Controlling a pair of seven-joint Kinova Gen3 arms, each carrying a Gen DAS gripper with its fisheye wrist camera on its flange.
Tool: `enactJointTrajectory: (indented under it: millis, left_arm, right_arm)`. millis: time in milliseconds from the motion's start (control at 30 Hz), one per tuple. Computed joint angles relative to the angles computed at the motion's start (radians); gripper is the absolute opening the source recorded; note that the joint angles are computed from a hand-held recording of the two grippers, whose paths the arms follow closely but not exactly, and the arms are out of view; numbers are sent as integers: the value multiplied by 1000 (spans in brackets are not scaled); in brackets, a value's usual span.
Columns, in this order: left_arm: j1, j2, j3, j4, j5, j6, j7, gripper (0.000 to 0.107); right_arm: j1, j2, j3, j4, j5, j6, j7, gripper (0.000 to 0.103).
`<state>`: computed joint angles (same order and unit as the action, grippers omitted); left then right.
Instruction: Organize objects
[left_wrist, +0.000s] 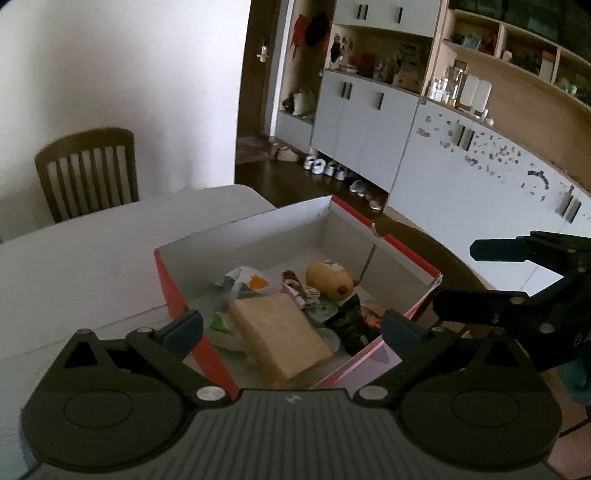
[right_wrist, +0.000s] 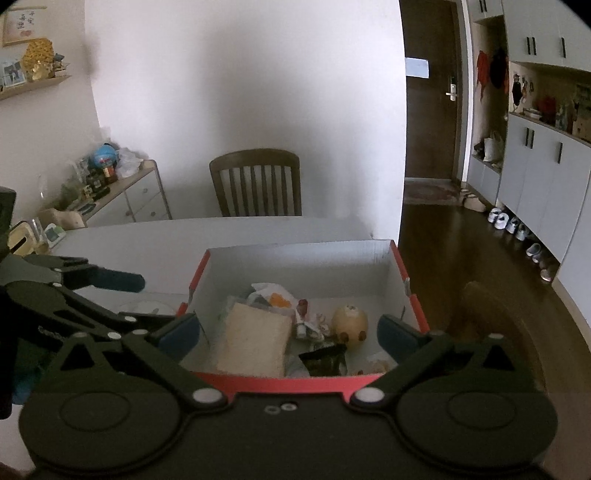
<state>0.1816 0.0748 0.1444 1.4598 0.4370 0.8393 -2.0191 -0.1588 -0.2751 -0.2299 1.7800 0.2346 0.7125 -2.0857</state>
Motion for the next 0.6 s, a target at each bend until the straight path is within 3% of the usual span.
enactJointTrajectory:
  millis: [233, 467, 600]
  left_arm:
    - [-16, -28, -11, 37, 50, 11, -20, 103]
    - [22, -57, -5, 71, -64, -56, 82, 103]
    - [26, -64, -8, 84, -62, -68, 76, 103]
  right_arm:
    - [11, -13, -24, 20, 19, 6, -44, 103]
    - [15, -22, -39, 38, 38, 0, -85, 103]
    - [14, -30, -41, 49, 35, -5, -99, 103]
